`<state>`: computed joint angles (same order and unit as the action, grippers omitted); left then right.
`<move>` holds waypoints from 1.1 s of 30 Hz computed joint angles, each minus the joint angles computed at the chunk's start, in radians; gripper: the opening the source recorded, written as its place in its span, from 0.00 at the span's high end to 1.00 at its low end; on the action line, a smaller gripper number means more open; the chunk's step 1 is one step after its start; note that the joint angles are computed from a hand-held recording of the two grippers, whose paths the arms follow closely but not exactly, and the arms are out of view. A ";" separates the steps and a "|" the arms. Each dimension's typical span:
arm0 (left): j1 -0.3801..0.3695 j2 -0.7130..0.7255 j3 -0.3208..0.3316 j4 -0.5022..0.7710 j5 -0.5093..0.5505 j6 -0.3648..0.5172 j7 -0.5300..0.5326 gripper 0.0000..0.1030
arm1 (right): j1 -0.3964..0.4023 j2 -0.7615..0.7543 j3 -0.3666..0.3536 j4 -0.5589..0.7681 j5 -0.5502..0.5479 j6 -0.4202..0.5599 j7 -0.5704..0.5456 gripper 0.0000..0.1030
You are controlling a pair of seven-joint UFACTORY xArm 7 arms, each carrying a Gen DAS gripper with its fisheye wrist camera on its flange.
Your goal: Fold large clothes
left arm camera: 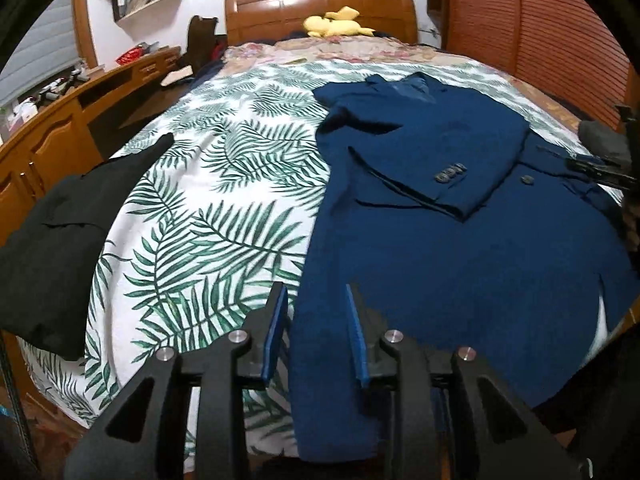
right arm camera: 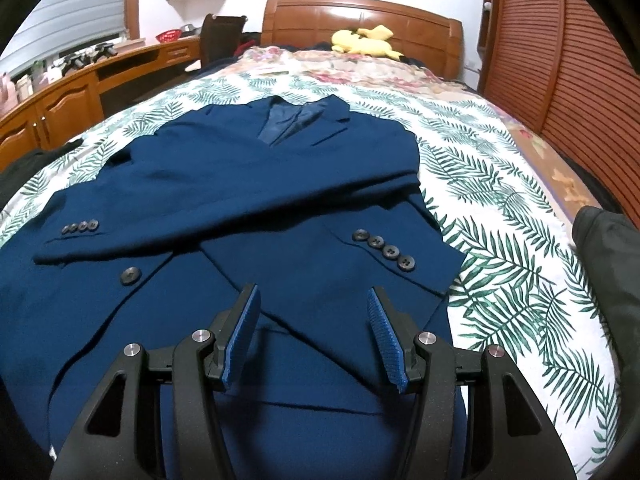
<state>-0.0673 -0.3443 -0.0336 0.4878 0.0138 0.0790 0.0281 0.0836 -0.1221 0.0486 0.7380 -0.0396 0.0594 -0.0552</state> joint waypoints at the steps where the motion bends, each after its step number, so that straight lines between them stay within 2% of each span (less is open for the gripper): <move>1: -0.007 0.012 0.007 0.006 -0.005 0.001 0.004 0.73 | 0.012 -0.005 -0.012 -0.008 0.019 -0.003 -0.020 0.45; 4: -0.003 0.035 0.010 0.017 -0.010 -0.003 -0.002 0.70 | 0.049 -0.023 -0.047 -0.031 0.087 -0.004 -0.091 0.45; 6: -0.011 0.045 0.020 0.025 -0.022 0.000 0.001 0.67 | 0.102 -0.041 -0.095 -0.048 0.170 0.004 -0.181 0.45; 11: 0.019 0.061 -0.003 0.034 -0.002 0.007 -0.018 0.63 | 0.095 -0.093 -0.101 -0.090 0.220 0.034 -0.229 0.45; 13: 0.052 0.071 -0.032 0.038 0.029 -0.001 -0.046 0.60 | 0.078 -0.131 -0.091 -0.118 0.212 0.046 -0.227 0.45; 15: 0.058 0.077 -0.035 0.038 0.043 -0.010 -0.056 0.58 | 0.054 -0.168 -0.077 -0.141 0.186 0.061 -0.215 0.45; 18: 0.010 0.085 0.015 0.039 0.013 -0.019 -0.017 0.58 | 0.051 -0.235 -0.094 -0.187 0.174 0.088 -0.233 0.37; 22: -0.029 0.087 0.052 0.037 -0.028 -0.029 0.033 0.58 | 0.016 -0.314 -0.106 -0.241 0.151 0.162 -0.242 0.37; 28: -0.030 0.079 0.050 0.034 -0.053 -0.021 0.058 0.57 | -0.053 -0.443 -0.114 -0.314 0.120 0.258 -0.228 0.37; 31: -0.047 0.052 0.065 0.022 -0.075 -0.002 0.076 0.57 | -0.042 -0.488 -0.151 -0.333 0.140 0.308 -0.250 0.37; 33: -0.089 0.023 0.103 0.007 -0.113 0.018 0.113 0.58 | -0.039 -0.514 -0.163 -0.346 0.153 0.333 -0.266 0.36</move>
